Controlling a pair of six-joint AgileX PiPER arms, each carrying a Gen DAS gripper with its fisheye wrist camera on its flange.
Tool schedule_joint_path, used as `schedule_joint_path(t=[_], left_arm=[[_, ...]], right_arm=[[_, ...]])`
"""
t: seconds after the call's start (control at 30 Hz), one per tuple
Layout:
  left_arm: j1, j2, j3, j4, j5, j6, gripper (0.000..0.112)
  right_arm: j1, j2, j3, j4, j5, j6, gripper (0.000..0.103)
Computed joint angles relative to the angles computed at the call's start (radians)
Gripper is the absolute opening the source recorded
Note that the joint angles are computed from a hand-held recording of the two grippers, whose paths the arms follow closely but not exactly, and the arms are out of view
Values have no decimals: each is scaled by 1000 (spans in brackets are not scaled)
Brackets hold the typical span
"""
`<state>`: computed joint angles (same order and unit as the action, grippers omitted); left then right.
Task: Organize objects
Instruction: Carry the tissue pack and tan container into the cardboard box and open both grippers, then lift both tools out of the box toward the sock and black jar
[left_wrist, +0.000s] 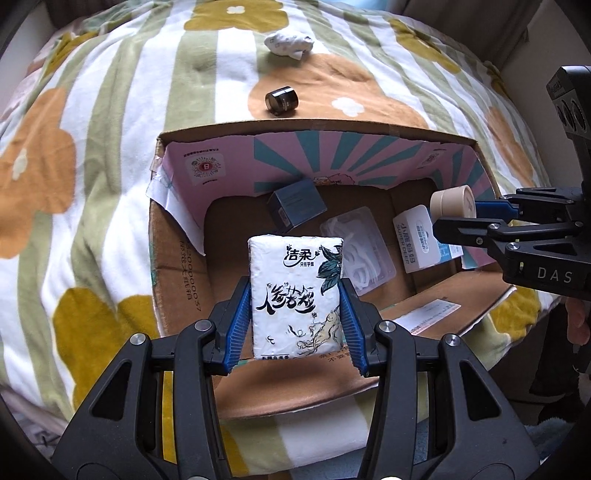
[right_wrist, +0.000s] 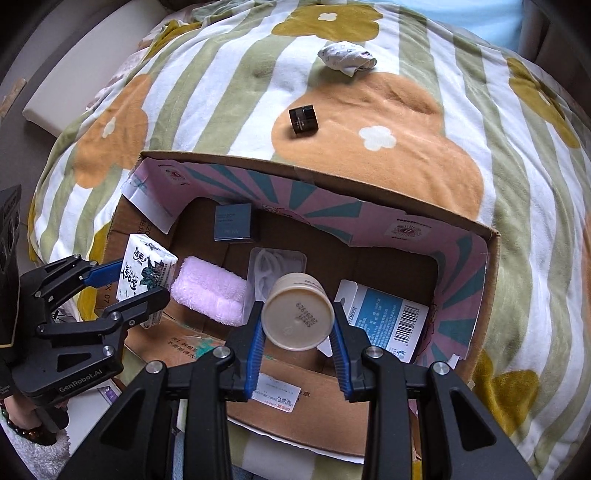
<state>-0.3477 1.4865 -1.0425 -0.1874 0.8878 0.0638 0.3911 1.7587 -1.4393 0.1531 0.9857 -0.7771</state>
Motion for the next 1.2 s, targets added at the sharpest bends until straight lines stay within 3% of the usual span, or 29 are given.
schedule_joint_path(t=[0.1, 0.13, 0.17, 0.2, 0.23, 0.27, 0.37, 0.9, 1.2], left_arm=[[-19, -1, -5, 41, -3, -46, 44], [-23, 2, -12, 54, 6, -63, 48], [-18, 2, -14, 44, 11, -64, 64], [-3, -2, -13, 16, 14, -51, 78], [13, -13, -6, -15, 11, -38, 101], [30, -25, 0, -44, 7, -26, 103], [46, -32, -19, -59, 33, -27, 103], [60, -22, -64, -58, 71, -43, 103], [93, 33, -236, -33, 152, -10, 103]], right_arm=[[11, -16, 25, -12, -36, -18, 33], [11, -13, 21, -12, -31, -20, 44], [10, -8, 11, -9, -20, -16, 58], [4, -4, 1, 1, -9, -16, 63], [0, -1, -9, 8, 2, -15, 70], [-5, -2, -10, 17, 1, -14, 74], [-26, 2, -25, 47, 20, -13, 81], [-51, 29, -80, 46, 80, 5, 81], [-31, 14, -134, 62, 129, -2, 82]])
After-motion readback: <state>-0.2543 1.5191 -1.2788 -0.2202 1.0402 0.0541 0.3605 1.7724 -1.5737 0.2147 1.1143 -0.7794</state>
